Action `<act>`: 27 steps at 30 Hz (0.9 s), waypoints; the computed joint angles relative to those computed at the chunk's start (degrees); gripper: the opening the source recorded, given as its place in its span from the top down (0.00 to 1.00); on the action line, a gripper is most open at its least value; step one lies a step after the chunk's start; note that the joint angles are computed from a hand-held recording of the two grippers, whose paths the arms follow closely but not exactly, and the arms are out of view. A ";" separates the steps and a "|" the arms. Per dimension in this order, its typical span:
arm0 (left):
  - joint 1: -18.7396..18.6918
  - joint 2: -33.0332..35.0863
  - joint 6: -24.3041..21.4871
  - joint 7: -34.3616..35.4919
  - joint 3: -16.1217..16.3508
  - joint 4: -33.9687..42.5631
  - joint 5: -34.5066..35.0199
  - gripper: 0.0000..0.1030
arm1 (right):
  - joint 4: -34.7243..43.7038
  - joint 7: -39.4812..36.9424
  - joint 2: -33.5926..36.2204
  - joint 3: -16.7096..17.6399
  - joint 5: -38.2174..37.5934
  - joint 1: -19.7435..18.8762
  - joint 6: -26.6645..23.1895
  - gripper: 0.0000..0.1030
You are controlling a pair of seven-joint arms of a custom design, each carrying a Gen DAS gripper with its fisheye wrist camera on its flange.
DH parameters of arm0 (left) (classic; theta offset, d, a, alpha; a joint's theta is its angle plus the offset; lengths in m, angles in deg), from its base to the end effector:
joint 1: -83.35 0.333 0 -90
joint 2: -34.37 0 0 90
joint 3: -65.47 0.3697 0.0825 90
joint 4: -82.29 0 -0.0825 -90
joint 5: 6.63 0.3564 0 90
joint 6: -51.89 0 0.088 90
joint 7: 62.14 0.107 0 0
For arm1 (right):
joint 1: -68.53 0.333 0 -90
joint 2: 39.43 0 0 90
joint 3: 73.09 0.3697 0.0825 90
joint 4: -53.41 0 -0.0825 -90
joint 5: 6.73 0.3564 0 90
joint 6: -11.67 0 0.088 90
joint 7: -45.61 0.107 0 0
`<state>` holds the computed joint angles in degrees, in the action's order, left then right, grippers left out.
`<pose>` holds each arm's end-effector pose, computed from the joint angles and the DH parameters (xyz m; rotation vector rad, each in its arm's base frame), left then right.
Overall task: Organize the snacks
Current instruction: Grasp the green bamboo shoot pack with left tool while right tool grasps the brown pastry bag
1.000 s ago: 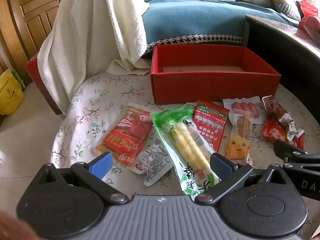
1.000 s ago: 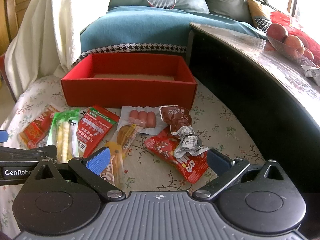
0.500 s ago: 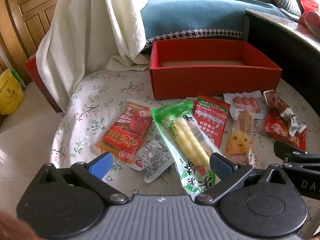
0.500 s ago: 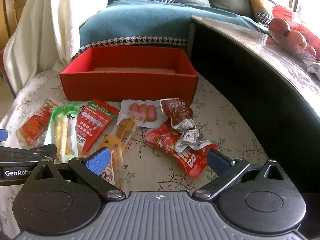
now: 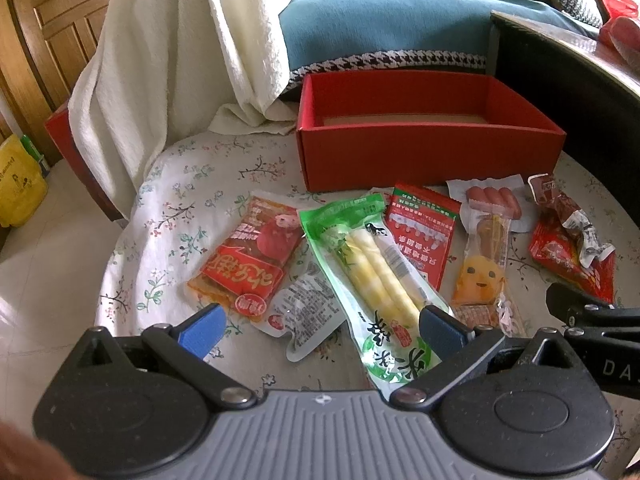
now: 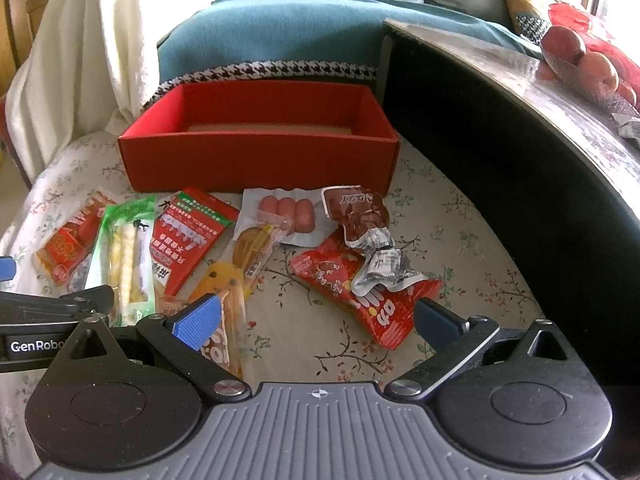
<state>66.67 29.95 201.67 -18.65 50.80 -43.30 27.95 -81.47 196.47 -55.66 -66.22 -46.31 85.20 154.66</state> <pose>0.4428 -0.2887 0.5373 -1.6507 2.0006 -0.5700 0.4111 0.1887 0.5490 -1.7129 2.0412 -0.7940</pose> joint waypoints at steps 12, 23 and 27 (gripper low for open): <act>0.58 0.50 2.39 5.43 1.74 -0.05 -11.11 0.05 | -0.24 -3.61 -0.50 -1.66 2.62 -0.61 1.33 0.00; 0.46 6.60 -2.71 6.04 0.52 6.66 -20.73 0.09 | -1.87 -7.77 -1.69 -4.37 9.89 -0.82 4.19 0.00; -0.04 9.24 -5.93 3.26 -0.03 9.78 -18.75 0.09 | -1.66 -10.30 -1.38 -4.40 11.95 -0.52 5.02 0.00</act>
<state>66.63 39.19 195.74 -15.39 50.76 -33.52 9.20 -83.13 186.17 -57.04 -70.62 -34.36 84.69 159.68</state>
